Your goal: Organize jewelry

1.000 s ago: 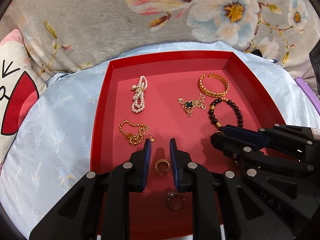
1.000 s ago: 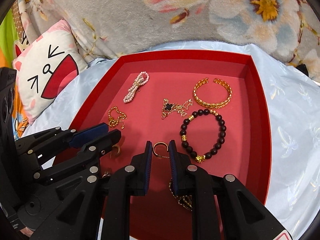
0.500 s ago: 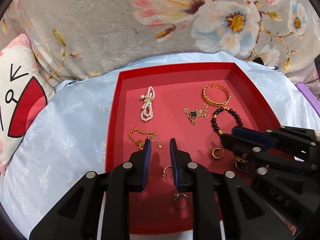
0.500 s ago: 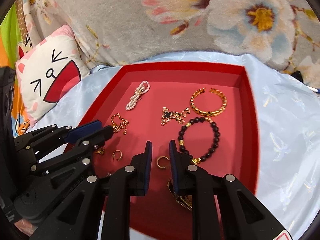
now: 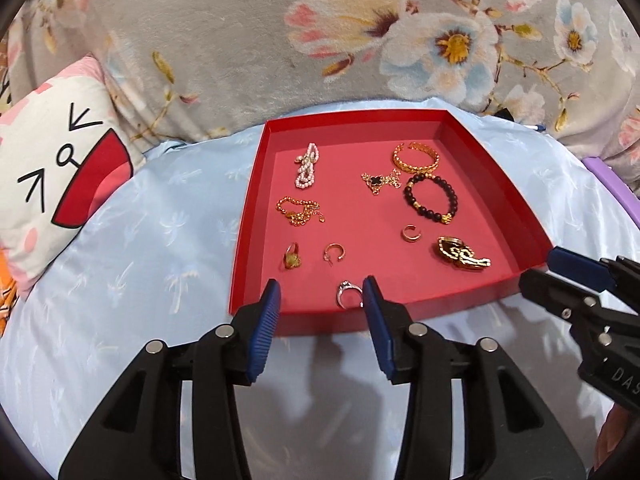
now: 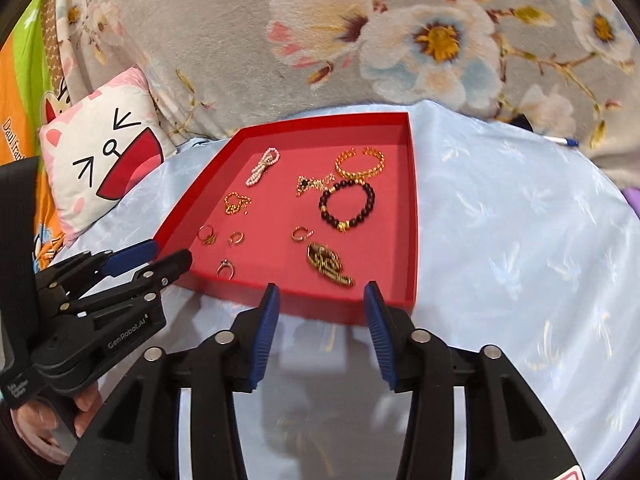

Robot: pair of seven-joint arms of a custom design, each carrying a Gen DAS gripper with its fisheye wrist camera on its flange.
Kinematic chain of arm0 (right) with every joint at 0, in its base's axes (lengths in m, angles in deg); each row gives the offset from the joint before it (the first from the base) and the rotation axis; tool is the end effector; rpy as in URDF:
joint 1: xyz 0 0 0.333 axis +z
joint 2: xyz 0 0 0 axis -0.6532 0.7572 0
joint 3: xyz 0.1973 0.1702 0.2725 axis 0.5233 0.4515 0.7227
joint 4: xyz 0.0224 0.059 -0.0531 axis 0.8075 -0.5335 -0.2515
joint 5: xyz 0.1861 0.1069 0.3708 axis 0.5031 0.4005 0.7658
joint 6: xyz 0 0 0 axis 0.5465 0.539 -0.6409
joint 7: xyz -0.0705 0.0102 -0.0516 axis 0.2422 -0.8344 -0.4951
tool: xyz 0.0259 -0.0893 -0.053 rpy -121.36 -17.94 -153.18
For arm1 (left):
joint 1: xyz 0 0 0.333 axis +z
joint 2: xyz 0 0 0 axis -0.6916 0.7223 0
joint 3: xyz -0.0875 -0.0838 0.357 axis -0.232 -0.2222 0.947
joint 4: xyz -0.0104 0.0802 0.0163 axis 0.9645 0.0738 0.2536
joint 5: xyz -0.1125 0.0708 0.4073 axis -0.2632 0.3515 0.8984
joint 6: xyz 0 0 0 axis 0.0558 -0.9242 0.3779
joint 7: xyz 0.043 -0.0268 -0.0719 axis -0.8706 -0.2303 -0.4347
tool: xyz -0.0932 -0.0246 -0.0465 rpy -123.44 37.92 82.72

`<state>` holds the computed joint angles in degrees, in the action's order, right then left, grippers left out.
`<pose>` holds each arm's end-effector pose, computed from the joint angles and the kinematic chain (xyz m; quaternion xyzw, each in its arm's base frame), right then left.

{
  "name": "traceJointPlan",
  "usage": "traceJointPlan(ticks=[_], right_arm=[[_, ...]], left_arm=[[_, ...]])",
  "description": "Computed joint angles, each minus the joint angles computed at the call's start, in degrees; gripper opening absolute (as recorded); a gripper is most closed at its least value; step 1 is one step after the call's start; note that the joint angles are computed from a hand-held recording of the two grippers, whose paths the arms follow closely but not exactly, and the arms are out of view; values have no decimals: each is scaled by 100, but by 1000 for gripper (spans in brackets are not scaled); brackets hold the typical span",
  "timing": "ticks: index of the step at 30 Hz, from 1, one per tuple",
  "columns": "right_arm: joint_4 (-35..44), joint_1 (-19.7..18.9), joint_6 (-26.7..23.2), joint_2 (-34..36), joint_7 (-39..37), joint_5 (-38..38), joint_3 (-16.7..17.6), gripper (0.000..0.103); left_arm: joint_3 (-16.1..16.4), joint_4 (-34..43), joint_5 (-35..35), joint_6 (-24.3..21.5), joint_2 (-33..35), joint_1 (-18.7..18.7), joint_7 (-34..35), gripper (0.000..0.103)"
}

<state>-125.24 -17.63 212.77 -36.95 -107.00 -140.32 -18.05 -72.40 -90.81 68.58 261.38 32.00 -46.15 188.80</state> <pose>0.5389 0.3126 0.4358 -0.5634 0.7228 -0.2471 0.3147 0.6110 -0.2106 0.4233 -0.4577 0.7890 -0.3327 0.2396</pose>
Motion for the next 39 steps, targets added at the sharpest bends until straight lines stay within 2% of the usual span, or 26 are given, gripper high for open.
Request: traceJointPlan(ticks=[1, 3, 4, 6, 9, 11, 13, 15, 16, 18, 20, 23, 32, 35, 37, 39], right_arm=[[-11, 16, -36, -13, 80, -33, 1, 48], [-23, 39, -112, -17, 173, 2, 23, 54], [-33, 39, -121, -22, 160, 56, 34, 55], [-32, 51, -190, -27, 34, 216, 66, 62], [-3, 99, -383, -34, -188, 408, 112, 74], [25, 130, -506, -21, -335, 520, 132, 74], [37, 134, -534, -2, -504, 677, 140, 75], [52, 147, -569, 22, -623, 803, 138, 76], [58, 160, -601, 26, -647, 831, 136, 76], [81, 191, -705, 30, -717, 902, 140, 78], [89, 221, -771, 13, -678, 868, 136, 79], [91, 255, -888, -25, -594, 762, 141, 82], [132, 281, -1108, -28, -527, 660, 188, 82], [151, 294, -1178, -17, -543, 674, 198, 82], [153, 292, -1176, -16, -556, 680, 196, 82], [155, 294, -1180, -17, -551, 675, 196, 82]], left_arm=[[40, -50, -16, 1, -43, -47, -39, 49], [-95, -148, -89, 26, -116, 58, -68, 51], [4, -208, -71, 79, -161, -44, -93, 51], [473, -332, 7, 230, -258, -504, -201, 57], [331, -437, 125, 301, -335, -349, -283, 63], [522, -459, 158, 283, -371, -516, -359, 63], [426, -433, 195, 155, -369, -393, -399, 63], [788, -412, 256, 50, -368, -723, -493, 63], [1120, -411, 339, 29, -367, -1036, -576, 63], [1545, -410, 474, 4, -357, -1431, -719, 63], [1631, -405, 545, -32, -352, -1503, -803, 63], [1984, -421, 726, -29, -358, -1822, -1001, 64], [2503, -408, 1124, -89, -346, -2257, -1449, 69], [2799, -401, 1340, -108, -326, -2515, -1666, 69], [2784, -396, 1413, -133, -324, -2489, -1749, 69], [2623, -384, 1438, -173, -325, -2323, -1784, 69]])
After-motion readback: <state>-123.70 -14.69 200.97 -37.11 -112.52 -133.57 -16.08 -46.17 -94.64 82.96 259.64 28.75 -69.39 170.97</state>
